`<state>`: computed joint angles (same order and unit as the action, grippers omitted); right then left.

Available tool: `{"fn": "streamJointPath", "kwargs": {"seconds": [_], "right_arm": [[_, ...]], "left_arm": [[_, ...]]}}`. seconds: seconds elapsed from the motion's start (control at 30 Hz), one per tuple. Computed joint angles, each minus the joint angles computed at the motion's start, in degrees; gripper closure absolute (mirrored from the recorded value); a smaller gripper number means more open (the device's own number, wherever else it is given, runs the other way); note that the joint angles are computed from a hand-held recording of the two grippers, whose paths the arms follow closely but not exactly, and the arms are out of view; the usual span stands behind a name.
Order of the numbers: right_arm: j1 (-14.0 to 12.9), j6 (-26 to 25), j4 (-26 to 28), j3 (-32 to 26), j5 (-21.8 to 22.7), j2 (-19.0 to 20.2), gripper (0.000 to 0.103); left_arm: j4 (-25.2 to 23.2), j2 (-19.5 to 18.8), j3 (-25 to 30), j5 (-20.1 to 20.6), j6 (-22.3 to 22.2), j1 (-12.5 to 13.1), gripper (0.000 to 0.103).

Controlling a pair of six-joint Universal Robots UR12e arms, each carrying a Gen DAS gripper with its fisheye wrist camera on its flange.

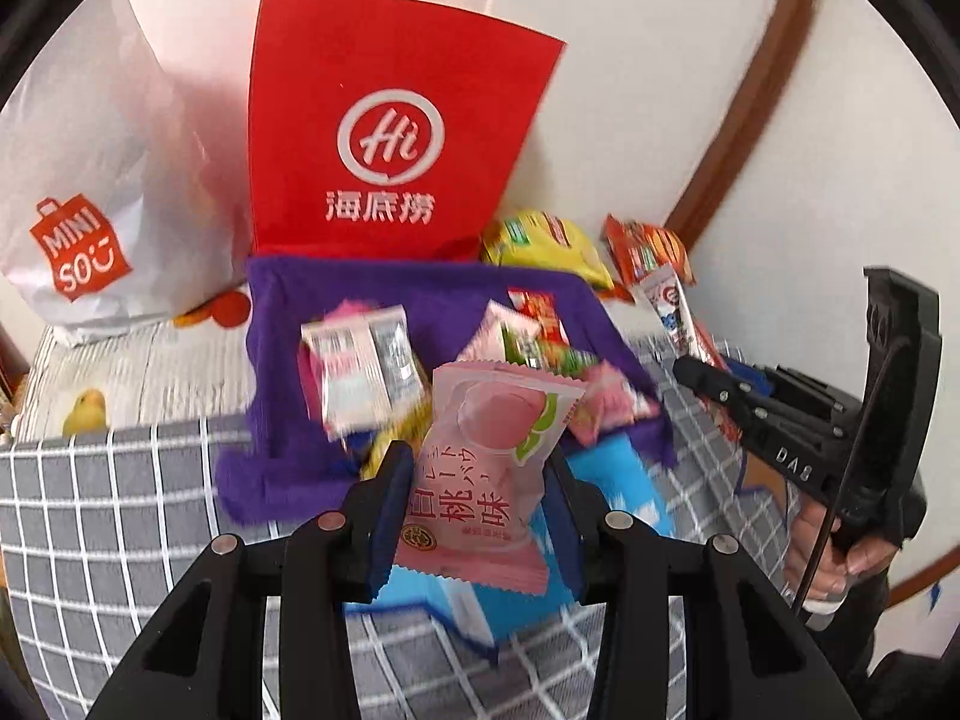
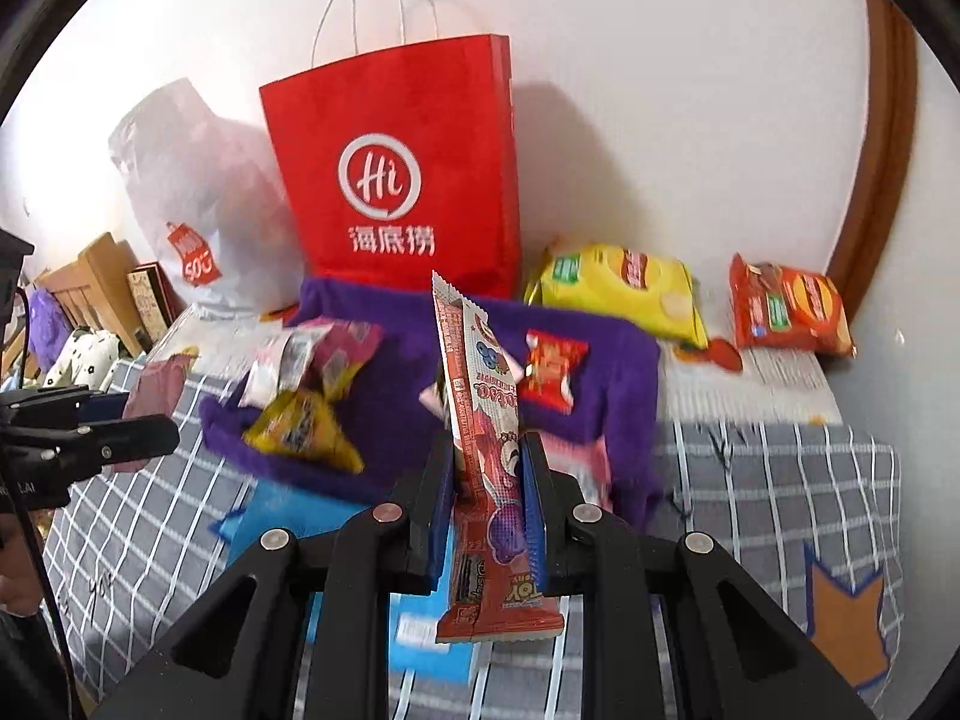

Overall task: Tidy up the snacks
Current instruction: 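Carry the peach packet with the left tool while the right tool carries the candy stick to the towel, then open the left tool to drop the peach packet while the right tool releases the candy stick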

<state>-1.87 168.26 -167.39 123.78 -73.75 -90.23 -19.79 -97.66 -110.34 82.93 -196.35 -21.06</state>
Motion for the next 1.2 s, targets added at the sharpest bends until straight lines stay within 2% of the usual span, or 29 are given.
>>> {"fn": "streamJointPath", "kwargs": {"seconds": [0.33, 0.57, 0.63, 0.73, 0.8, 1.2], "right_arm": [[0.4, 2.5, 2.5, -7.8, 1.6, 6.4, 0.082], [0.6, 2.6, 5.5, -10.1, -0.8, 10.3, 0.082], [0.7, 2.1, 9.2, -11.4, -2.4, 11.4, 0.082], [0.6, 1.8, 9.9, -11.7, -3.3, 12.2, 0.082], [0.4, 1.8, 11.4, -12.1, -3.0, 12.7, 0.082], [1.5, -0.5, 13.7, -12.7, -5.0, 13.5, 0.08]], "left_arm": [[-1.5, -5.8, 6.6, -2.6, -3.3, 1.7, 0.063], [-5.2, -9.1, 10.0, -1.3, -2.8, 1.2, 0.063], [-5.4, -9.7, 10.1, -2.1, -2.7, 1.4, 0.063], [-5.5, -10.5, 10.0, -3.7, -3.3, 1.8, 0.063], [-6.8, -10.9, 10.5, -3.6, -2.6, 1.7, 0.063], [-6.3, -11.5, 10.6, -3.4, -2.8, 1.5, 0.062]]}}
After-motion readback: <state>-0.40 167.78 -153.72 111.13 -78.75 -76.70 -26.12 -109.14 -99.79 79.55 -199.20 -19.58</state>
